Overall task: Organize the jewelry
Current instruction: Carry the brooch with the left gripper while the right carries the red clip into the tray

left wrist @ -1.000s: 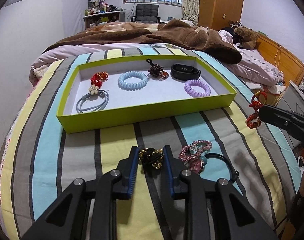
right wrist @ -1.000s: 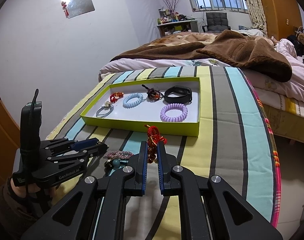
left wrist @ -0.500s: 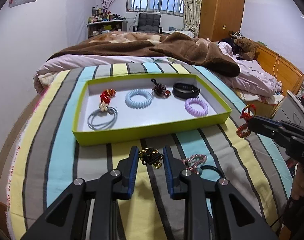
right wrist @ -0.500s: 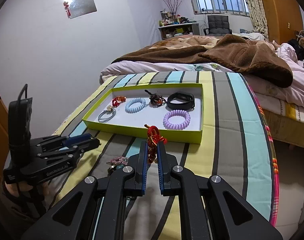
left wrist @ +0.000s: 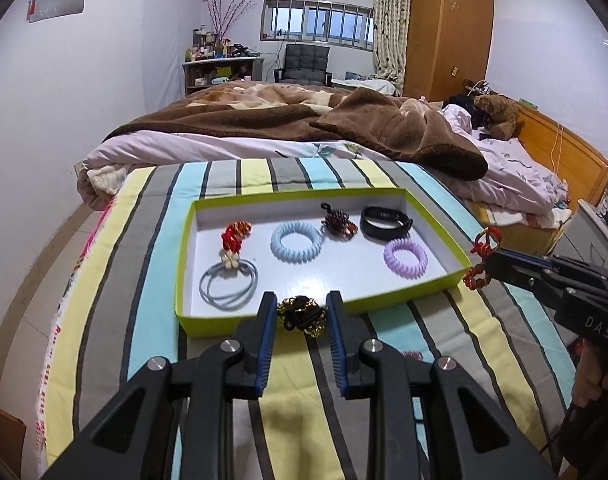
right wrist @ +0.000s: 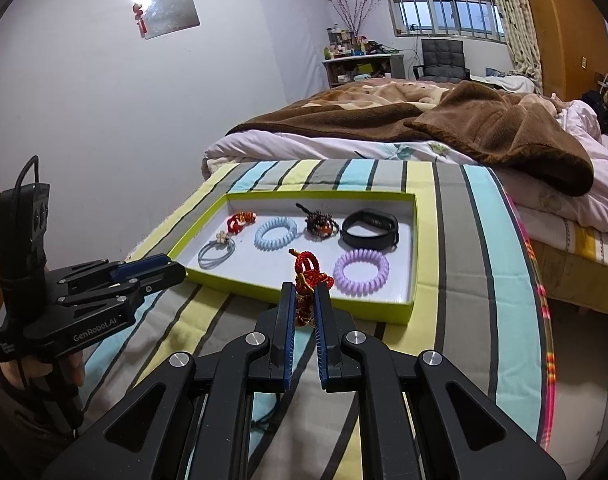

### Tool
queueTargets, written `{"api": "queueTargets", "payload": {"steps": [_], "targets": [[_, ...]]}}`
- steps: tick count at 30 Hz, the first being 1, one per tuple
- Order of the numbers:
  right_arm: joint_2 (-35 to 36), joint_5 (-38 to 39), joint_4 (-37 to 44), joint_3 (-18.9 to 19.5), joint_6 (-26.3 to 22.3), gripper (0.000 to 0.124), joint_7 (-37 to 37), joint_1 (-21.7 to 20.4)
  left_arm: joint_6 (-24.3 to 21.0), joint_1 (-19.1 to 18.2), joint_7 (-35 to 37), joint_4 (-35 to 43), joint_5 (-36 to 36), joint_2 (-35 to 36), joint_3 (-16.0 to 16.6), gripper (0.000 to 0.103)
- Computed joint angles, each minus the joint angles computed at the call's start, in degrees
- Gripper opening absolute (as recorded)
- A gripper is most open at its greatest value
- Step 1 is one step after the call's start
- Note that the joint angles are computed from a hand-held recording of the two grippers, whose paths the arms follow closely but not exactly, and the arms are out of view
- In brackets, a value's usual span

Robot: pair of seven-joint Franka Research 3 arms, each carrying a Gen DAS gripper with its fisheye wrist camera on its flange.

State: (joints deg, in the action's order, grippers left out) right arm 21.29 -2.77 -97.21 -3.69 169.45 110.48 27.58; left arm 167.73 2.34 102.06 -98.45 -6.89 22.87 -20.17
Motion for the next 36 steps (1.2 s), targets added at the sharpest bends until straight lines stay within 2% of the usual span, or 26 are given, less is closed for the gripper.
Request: {"api": "queueTargets", "payload": {"steps": [8,17,23,26,29,36], "targets": [[3.1,1.7,5.0,1.2,-2.2,0.009,-2.3,-1.4,-1.7,0.2,0.0,4.7,-0.3,2.9,-0.2,0.026],[11.7,4.1,18.2,2.3,-8.3,0.009,-6.0,-3.2,-6.3,-1.7,-1.1,13.6,0.9,9.1,0.8,0.026],[20.9,5.0,32.5,2.8,-17.3,0.009,-9.6,-4.3,-10.0,-3.6,-2.3,19.4,2.6,13.2,2.0,0.026],[24.3,5.5,37.7,3.2,-19.7,0.009,-11.4,-4.8,-12.0,-3.7,-2.3,21.7,2.6,14.9,2.0,0.026],[28.2,5.7,44.1,3.1,-24.0,0.009,-12.5,-5.0,-13.4,-4.5,-3.2,23.3,3.1,16.0,2.9,0.026],[35.3,6.8,55.7,3.6,-31.4,0.009,-13.8,-5.6,-14.5,-4.7,-3.4,24.3,3.3,16.8,3.0,0.026]]}}
